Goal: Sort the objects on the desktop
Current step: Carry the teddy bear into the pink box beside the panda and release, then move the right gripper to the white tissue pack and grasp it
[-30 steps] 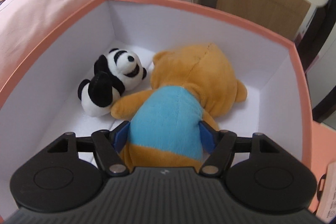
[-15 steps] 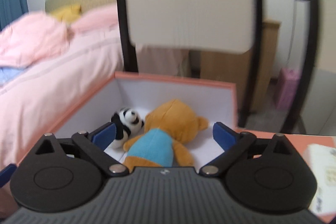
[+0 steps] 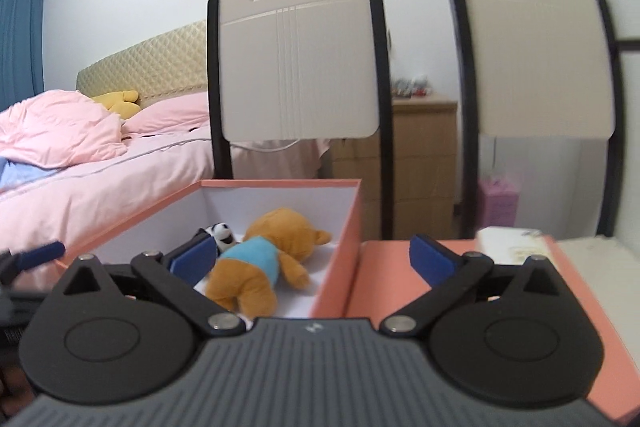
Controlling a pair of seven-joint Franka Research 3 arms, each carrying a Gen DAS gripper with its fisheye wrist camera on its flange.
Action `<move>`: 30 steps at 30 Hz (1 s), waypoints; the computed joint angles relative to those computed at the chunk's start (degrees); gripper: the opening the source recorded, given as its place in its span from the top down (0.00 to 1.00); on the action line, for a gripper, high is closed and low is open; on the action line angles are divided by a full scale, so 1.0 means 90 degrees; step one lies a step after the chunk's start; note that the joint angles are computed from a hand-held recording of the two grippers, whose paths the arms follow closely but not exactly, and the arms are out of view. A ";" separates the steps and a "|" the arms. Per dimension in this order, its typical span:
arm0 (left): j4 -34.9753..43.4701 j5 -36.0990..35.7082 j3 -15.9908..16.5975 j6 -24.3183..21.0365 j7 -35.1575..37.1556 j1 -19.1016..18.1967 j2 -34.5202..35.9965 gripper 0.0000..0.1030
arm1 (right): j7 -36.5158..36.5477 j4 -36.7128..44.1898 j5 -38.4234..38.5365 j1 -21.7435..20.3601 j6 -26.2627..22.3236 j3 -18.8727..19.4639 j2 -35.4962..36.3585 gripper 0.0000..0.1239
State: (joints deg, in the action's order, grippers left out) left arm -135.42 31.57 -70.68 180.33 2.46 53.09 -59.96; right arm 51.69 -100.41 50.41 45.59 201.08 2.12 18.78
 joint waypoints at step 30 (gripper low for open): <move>-0.0041 0.0053 -0.0004 -0.0033 0.0013 -0.0041 0.0029 0.00 | 0.2173 -0.0676 -0.1707 -0.1097 0.0841 0.0882 0.0037 0.17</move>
